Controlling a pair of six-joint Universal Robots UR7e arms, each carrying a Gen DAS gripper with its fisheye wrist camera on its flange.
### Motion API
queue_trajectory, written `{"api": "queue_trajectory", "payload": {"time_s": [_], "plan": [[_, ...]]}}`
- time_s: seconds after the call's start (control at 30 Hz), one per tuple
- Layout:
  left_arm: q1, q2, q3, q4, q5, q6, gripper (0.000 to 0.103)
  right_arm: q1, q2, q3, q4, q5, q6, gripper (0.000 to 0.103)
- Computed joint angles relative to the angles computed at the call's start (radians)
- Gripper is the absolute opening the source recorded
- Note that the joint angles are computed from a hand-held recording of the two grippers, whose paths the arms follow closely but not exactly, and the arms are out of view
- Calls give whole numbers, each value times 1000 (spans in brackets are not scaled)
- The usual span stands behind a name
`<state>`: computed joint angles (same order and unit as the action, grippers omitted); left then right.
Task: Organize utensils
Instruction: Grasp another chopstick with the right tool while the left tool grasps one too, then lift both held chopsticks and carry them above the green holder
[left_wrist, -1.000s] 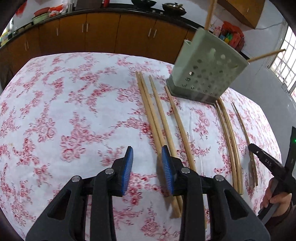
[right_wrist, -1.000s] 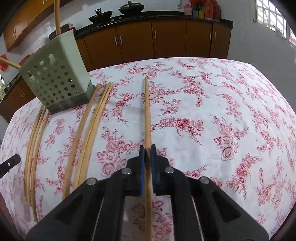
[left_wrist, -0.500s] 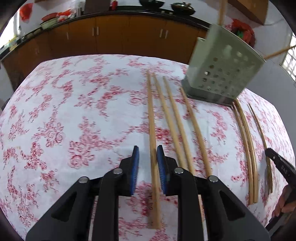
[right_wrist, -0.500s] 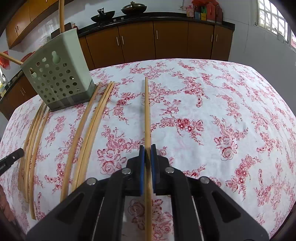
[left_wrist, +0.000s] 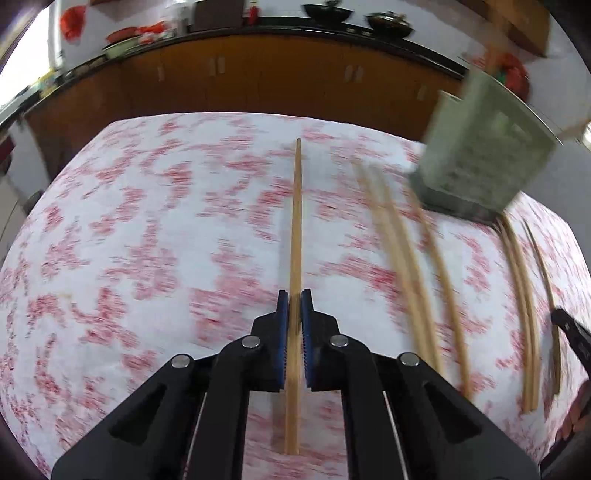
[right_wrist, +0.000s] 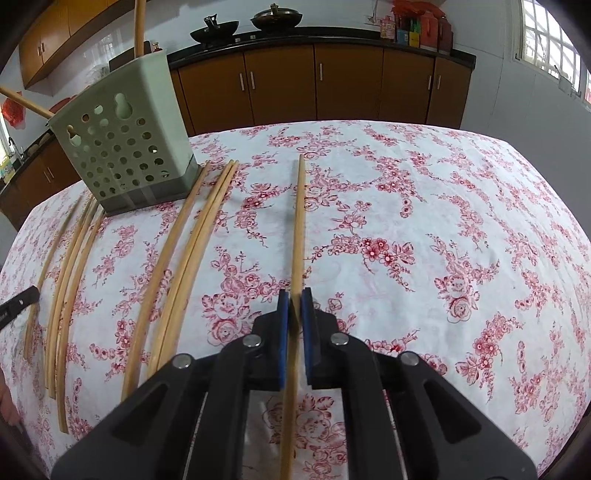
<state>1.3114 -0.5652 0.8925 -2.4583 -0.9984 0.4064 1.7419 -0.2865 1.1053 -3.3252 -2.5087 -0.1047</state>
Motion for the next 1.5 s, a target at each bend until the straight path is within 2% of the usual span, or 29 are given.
{"api": "queue_trajectory", "payload": {"time_s": [0.1,0.23,0.53,1.5], "plan": [[11,22,-60,19,18,-2,8,-2,7,-15,1,4,-17,8],[20,35,-112,75,-16,36,8,-7,17,-41,-6,-6,-18,8],[28,9,-39,-19,-54,121,9,-11,11,-31,-13,3,-8,8],[32,12,-52,-1,-65,107,9,-10,10,-29,-10,6,-3,8]]}}
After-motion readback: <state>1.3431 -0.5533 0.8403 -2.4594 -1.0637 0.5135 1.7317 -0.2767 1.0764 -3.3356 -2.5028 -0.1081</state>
